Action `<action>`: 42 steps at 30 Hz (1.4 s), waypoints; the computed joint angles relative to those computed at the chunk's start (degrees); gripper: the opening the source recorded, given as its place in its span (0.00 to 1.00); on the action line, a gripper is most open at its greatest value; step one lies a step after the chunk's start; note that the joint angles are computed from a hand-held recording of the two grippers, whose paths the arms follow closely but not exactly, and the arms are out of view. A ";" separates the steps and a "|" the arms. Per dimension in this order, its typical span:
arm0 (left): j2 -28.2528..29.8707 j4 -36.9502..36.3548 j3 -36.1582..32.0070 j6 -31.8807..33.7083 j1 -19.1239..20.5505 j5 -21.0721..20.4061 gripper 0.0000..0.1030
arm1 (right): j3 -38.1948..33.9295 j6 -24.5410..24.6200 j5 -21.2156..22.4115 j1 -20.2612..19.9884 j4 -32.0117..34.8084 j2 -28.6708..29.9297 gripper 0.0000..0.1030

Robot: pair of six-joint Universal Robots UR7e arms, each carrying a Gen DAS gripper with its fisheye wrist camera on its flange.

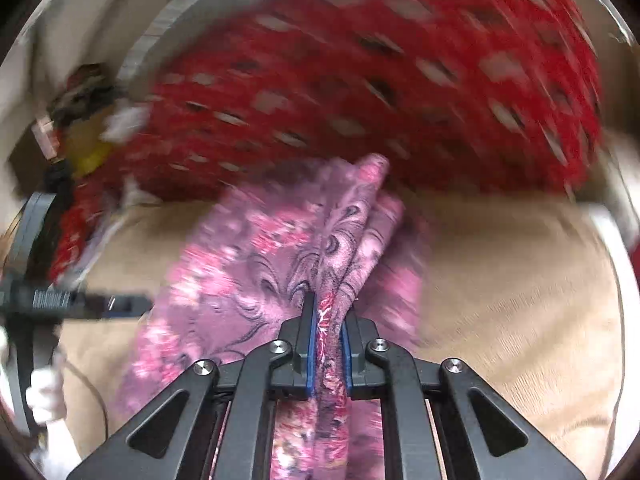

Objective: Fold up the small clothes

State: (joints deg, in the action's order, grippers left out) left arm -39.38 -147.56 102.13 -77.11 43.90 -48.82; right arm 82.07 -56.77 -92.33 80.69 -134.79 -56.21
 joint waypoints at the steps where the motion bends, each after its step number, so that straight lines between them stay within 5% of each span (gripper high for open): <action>1: 0.76 0.50 -0.45 -0.01 0.19 -0.01 0.66 | -1.47 1.65 -2.24 -0.34 1.70 1.21 0.10; 3: 0.51 0.97 -0.24 0.18 -0.64 1.54 0.65 | -3.29 4.93 -1.68 -1.50 5.36 2.07 0.14; 6: -1.43 -0.83 2.17 -0.04 -1.76 0.68 0.64 | -4.88 10.46 5.37 -3.35 12.41 -0.01 0.22; 9: -1.55 -2.18 3.82 0.07 -3.40 0.22 0.64 | -3.97 10.84 7.68 -4.94 16.78 -2.35 0.54; 11: -0.31 1.08 2.31 -0.11 -3.54 -0.89 0.64 | -2.43 9.93 2.14 -4.36 15.57 -2.83 0.45; 12: 0.40 2.50 1.46 -0.52 -3.54 -1.01 0.64 | -1.57 7.76 -0.05 -3.85 15.61 -3.13 0.17; 13: 1.09 5.10 0.66 -1.66 -3.72 -0.90 0.65 | -0.47 5.90 0.17 -3.78 14.61 -4.05 0.15; 16: 2.42 9.86 -1.40 -1.20 -3.96 0.54 0.65 | 1.32 3.60 5.13 -5.40 12.28 -6.33 0.15; 19: 1.81 11.38 -2.04 1.09 -4.04 -0.82 0.65 | 0.27 5.33 -3.15 -5.34 12.78 -4.20 0.21; 23: -0.43 4.61 -0.82 3.17 -2.92 1.66 0.65 | -0.87 5.82 4.08 -4.28 12.04 -5.92 0.28; 25: -1.29 0.55 -0.75 4.49 -1.34 1.18 0.65 | -3.99 9.06 8.48 -3.30 12.85 -4.28 0.50; 27: -1.29 -0.74 -2.81 5.77 0.61 0.73 0.65 | -7.51 12.84 8.57 -1.49 11.80 -0.65 0.57; 33: 0.43 1.63 -9.39 12.58 3.82 0.88 0.65 | -19.69 21.11 0.47 1.84 14.05 10.88 0.52; 35: 1.75 3.25 -11.57 14.17 4.83 2.51 0.65 | -22.22 21.02 3.02 1.85 15.91 12.64 0.14; 36: 2.63 6.65 -13.09 12.52 5.72 3.30 0.65 | -22.73 18.99 3.99 1.75 15.19 13.27 0.09; 39: 3.63 2.46 -12.81 11.90 8.93 -1.41 0.71 | -26.27 18.89 -3.52 1.74 15.80 18.11 0.08; 42: 1.49 -1.54 -9.75 10.87 7.87 -0.68 0.70 | -25.45 19.57 -1.75 1.82 14.21 16.53 0.18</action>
State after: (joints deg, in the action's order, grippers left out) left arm -37.89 -149.10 92.38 -66.24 51.77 -49.50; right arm 56.62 -37.20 -94.08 82.51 -120.58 -39.69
